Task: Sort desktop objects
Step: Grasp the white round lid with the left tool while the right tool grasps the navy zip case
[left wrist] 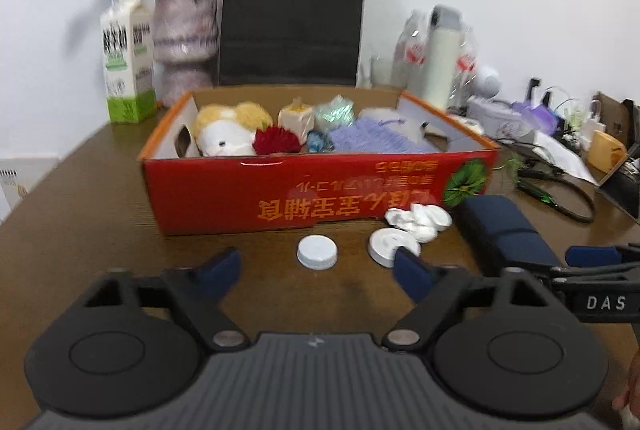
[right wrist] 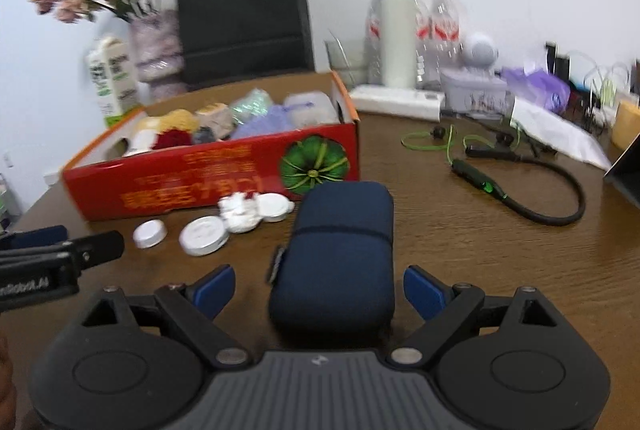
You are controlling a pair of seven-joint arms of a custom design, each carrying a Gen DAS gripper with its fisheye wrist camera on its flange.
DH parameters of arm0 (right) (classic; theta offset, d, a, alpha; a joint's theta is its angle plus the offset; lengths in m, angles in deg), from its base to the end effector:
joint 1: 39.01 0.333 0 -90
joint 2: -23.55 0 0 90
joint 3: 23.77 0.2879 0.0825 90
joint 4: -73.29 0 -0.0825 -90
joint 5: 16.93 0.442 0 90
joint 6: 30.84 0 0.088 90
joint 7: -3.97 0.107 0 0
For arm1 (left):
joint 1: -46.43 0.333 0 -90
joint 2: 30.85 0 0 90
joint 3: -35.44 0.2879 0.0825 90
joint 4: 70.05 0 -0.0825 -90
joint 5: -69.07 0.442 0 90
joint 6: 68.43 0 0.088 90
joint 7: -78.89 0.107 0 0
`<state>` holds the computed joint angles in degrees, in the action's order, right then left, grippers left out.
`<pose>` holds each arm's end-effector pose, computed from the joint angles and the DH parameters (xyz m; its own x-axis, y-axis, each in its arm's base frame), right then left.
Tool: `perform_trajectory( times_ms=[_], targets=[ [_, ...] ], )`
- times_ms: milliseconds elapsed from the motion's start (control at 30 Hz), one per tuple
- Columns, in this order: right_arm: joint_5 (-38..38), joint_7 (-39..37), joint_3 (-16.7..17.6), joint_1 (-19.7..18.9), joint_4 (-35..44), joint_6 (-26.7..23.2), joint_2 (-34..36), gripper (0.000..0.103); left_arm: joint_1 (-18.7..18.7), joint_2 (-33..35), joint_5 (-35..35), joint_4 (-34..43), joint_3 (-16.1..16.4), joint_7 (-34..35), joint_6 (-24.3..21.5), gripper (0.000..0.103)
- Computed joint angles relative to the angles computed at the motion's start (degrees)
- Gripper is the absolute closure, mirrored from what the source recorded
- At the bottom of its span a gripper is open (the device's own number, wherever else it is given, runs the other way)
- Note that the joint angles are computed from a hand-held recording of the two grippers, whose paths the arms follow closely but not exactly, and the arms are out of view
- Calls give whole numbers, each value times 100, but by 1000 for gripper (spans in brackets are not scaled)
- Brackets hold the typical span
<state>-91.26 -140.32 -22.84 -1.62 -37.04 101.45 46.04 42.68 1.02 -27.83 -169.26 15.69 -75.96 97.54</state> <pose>0.5326 0.3962 0.2303 -0.4971 -0.8601 -0.1145 -0.4849 0.3848 -0.7854 0.6710 -0.2099 0.2279 -0.6744 -0.7358 0.0621 -0.4360 0.3290 -0.8376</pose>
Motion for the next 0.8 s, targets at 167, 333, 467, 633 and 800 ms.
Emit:
perform_trajectory(
  times_ms=[167,333,467,633,800],
  targets=[
    [334,-561,-137,-182,420,109,345,13,-321,733,1202,801,36,-1119,409,42],
    [473,-847,-273,-170,599,136,504,27,-419,1050,2183,1055,48,-2050,532,57],
    [388,-921,-367,-44,621,46,556,37,-126,1114,2284,1034,-324,-1896,770,74],
    [221,-761,-311,19,333,85,302,41,669,952,1930,679,-1159,-1423,955,74],
    [183,-390,-104,105,-68,24,-17,41,1510,496,490,42,-1909,142,953,74]
  ],
)
